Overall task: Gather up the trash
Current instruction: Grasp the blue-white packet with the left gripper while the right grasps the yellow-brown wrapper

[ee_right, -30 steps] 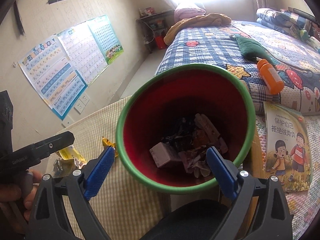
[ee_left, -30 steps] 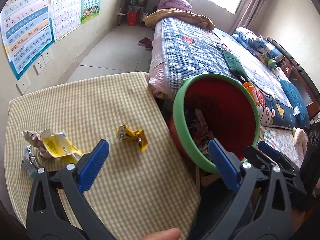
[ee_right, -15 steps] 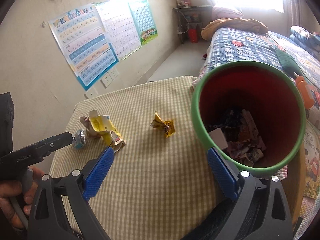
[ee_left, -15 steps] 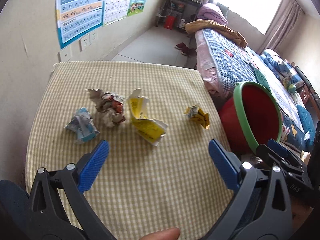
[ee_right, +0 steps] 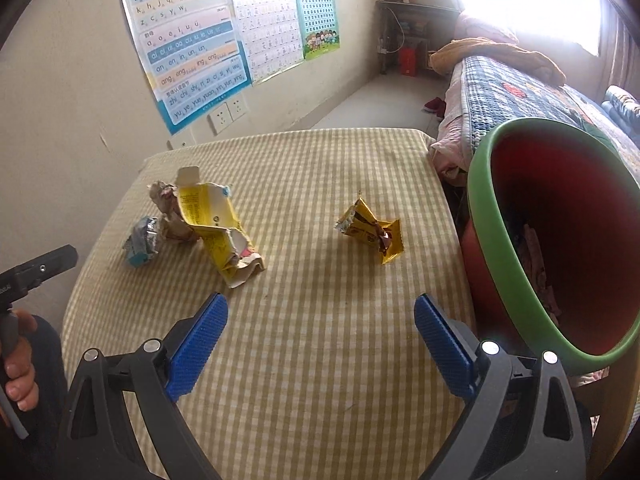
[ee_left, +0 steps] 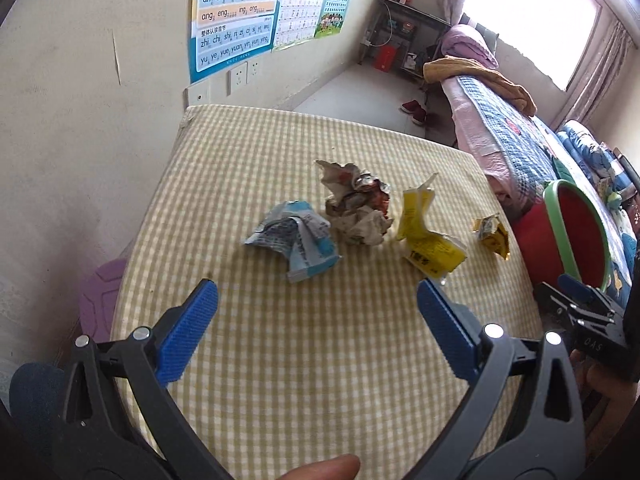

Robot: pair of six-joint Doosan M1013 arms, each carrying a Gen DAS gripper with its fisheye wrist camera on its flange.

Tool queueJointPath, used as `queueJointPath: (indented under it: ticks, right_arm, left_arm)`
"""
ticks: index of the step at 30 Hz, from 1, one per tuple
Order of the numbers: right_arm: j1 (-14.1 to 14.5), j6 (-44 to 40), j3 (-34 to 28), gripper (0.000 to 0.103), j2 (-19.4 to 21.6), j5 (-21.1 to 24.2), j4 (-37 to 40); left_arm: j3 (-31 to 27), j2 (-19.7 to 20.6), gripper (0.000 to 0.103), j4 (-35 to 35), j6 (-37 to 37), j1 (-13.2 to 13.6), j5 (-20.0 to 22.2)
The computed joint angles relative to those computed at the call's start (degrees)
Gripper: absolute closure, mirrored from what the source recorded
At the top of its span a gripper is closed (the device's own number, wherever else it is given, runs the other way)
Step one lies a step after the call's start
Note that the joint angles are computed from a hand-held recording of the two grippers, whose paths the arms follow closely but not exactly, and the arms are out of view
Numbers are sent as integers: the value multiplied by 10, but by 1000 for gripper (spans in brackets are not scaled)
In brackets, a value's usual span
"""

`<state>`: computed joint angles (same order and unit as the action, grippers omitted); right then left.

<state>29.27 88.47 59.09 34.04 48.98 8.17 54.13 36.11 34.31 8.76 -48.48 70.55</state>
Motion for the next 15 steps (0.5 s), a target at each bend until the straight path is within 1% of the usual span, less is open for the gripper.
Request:
queueJointPath:
  ticks: [2, 5, 9, 13, 15]
  right_arm:
    - [0, 5, -7, 12, 9, 14, -7]
    - [0, 5, -13, 12, 16, 16, -12]
    - [3, -2, -30, 12, 28, 5, -22]
    - [4, -2, -56, 12, 47, -6, -38]
    - [4, 2, -69, 12, 57, -8, -44]
  left_arm:
    - [15, -4, 6, -2, -5, 3, -7]
    - [29, -7, 6, -17, -24, 12, -27]
    - [20, 2, 6, -29, -19, 20, -33]
    - [8, 13, 6, -31, -9, 27, -28]
    - [9, 16, 6, -34, -7, 30, -33]
